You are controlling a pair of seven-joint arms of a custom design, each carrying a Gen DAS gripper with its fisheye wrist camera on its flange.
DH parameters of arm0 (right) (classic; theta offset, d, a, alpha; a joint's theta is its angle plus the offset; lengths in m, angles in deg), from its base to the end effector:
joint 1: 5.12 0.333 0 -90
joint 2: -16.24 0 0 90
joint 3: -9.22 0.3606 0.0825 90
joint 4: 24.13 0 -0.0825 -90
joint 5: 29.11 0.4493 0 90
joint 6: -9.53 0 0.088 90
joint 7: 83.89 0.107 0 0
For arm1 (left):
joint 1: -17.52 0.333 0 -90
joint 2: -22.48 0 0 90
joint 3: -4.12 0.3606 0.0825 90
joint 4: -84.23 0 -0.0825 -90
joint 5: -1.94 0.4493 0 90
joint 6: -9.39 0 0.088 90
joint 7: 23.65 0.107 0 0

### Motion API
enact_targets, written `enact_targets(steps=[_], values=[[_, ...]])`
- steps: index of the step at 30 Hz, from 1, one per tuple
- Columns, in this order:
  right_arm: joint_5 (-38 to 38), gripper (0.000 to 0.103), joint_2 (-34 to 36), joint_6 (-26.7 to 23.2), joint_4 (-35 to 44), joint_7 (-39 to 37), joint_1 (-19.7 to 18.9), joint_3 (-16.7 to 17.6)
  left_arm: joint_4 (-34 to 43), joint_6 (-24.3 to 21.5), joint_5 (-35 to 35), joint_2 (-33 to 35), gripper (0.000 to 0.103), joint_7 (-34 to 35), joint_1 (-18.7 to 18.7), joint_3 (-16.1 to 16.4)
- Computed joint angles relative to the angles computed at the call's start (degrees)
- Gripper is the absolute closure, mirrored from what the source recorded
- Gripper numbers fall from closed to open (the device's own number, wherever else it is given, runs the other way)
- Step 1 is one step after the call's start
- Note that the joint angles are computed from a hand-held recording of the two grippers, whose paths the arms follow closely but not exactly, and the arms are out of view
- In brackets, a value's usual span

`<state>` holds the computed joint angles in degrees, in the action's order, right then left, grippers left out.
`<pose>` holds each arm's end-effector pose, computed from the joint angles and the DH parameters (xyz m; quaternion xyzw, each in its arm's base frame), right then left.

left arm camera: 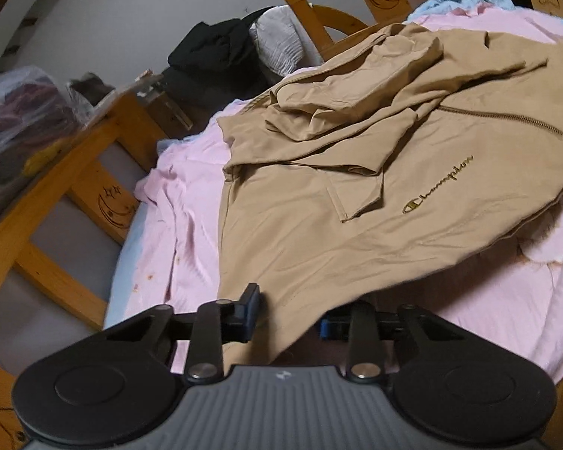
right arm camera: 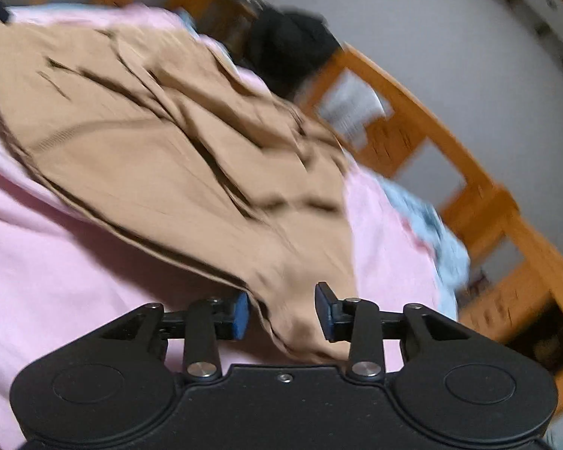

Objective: Fold large clothes

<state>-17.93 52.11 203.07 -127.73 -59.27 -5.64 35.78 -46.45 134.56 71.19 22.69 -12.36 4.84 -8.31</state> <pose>0.7245 0.2627 0.3304 -0.8589 0.1793 -0.3669 0.3090 0.5307 -0.2107 0.3643 -0.6716 0.5893 -0.0132 0.4489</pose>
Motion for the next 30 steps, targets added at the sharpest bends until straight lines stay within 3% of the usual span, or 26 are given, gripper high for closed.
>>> enact_targets(steps=[1, 2, 3, 5, 9, 12, 16, 19, 21, 23, 26, 30], values=[[1.5, 0.071, -0.2, -0.8, 0.6, 0.6, 1.6, -1.7, -0.3, 1.0, 0.1, -0.3, 0.079, -0.9, 0.2, 0.2], [1.8, 0.077, -0.3, -1.7, 0.7, 0.7, 1.3, -1.4, -0.7, 1.4, 1.0, -0.7, 0.093, -2.7, 0.3, 0.2], [2.1, 0.089, -0.7, -3.2, 0.7, 1.2, 0.9, -1.0, -0.9, 0.2, 2.3, -0.9, 0.096, -5.0, 0.1, -0.1], [5.6, 0.095, -2.2, -5.7, 0.8, 1.9, 3.7, -3.8, -1.8, 0.1, 5.1, -2.0, 0.099, -9.3, 0.0, -0.3], [9.7, 0.099, -4.7, -8.3, 0.7, 0.6, 2.4, -2.0, -3.5, 0.5, 8.9, -5.7, 0.100, -13.2, 0.1, -1.1], [12.7, 0.099, -7.2, -9.4, -1.1, -2.5, -4.5, 5.3, -4.9, 1.3, 8.5, -9.6, 0.101, -13.7, 0.0, -1.9], [17.6, 0.099, -12.5, -12.2, -5.2, -7.5, -14.4, 14.7, -8.9, 7.0, 3.2, -17.5, 0.101, -10.5, 0.1, -2.0], [24.2, 0.099, -18.9, -18.0, -9.3, -13.2, -24.7, 23.3, -12.4, 10.9, -3.7, -24.2, 0.101, -5.3, -0.2, -1.7], [29.7, 0.099, -24.1, -23.5, -11.3, -17.0, -29.3, 26.2, -14.5, 13.5, -7.7, -28.1, 0.100, -2.5, -0.4, -1.2], [33.3, 0.099, -28.5, -28.2, -12.6, -19.1, -30.8, 26.0, -15.8, 15.2, -12.2, -30.6, 0.100, 1.5, -0.9, -0.4], [34.3, 0.099, -31.7, -31.9, -13.8, -19.1, -29.7, 23.9, -15.8, 16.3, -17.3, -31.3, 0.100, 6.6, -0.6, 0.4], [26.1, 0.099, -26.8, -28.6, -10.8, -12.7, -23.7, 19.4, -11.9, 16.4, -17.1, -27.7, 0.100, 7.3, 3.8, -1.7]])
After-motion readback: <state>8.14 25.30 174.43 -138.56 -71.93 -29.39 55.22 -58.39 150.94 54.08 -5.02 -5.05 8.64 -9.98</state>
